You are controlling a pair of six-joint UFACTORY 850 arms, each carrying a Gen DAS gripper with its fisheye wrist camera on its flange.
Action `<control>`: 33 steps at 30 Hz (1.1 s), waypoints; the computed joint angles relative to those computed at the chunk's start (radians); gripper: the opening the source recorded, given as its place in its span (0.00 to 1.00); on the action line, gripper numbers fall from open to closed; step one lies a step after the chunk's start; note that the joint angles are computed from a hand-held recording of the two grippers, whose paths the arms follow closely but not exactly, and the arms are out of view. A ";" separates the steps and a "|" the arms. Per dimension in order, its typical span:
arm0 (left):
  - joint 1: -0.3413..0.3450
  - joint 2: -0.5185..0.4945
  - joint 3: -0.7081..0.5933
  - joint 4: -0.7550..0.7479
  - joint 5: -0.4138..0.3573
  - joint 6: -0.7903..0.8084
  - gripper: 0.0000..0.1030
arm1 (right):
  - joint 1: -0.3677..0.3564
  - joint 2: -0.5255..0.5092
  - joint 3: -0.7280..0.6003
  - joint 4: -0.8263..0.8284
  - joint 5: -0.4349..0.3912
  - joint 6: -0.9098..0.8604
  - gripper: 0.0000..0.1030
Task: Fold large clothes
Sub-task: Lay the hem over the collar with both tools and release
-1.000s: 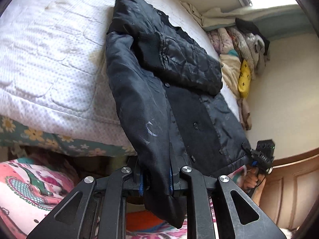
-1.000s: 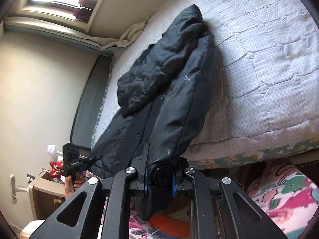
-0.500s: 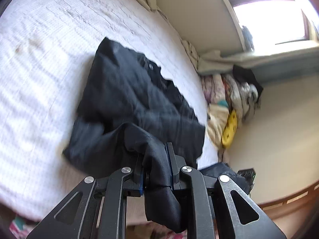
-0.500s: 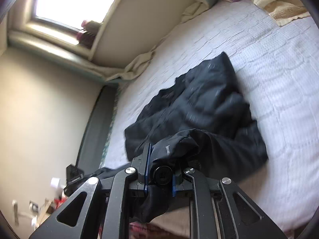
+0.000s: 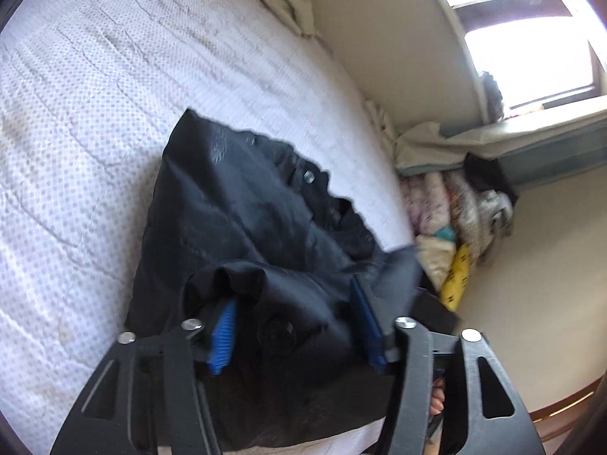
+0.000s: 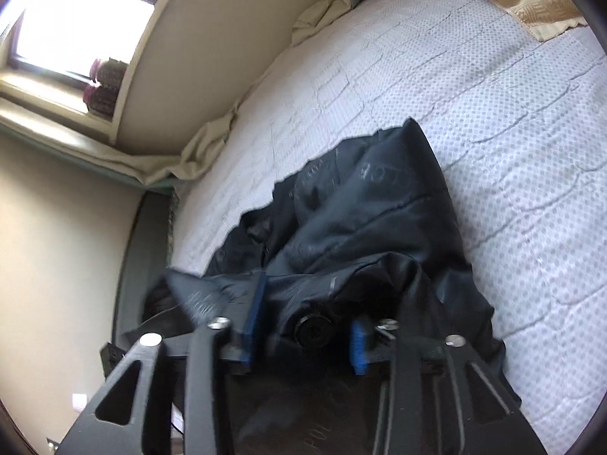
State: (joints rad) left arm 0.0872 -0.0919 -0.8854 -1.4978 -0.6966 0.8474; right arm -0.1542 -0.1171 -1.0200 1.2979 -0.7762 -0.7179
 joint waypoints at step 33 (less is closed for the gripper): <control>-0.114 0.000 0.001 0.621 0.307 -0.485 0.19 | 0.083 0.038 -0.017 -0.745 0.218 0.457 0.08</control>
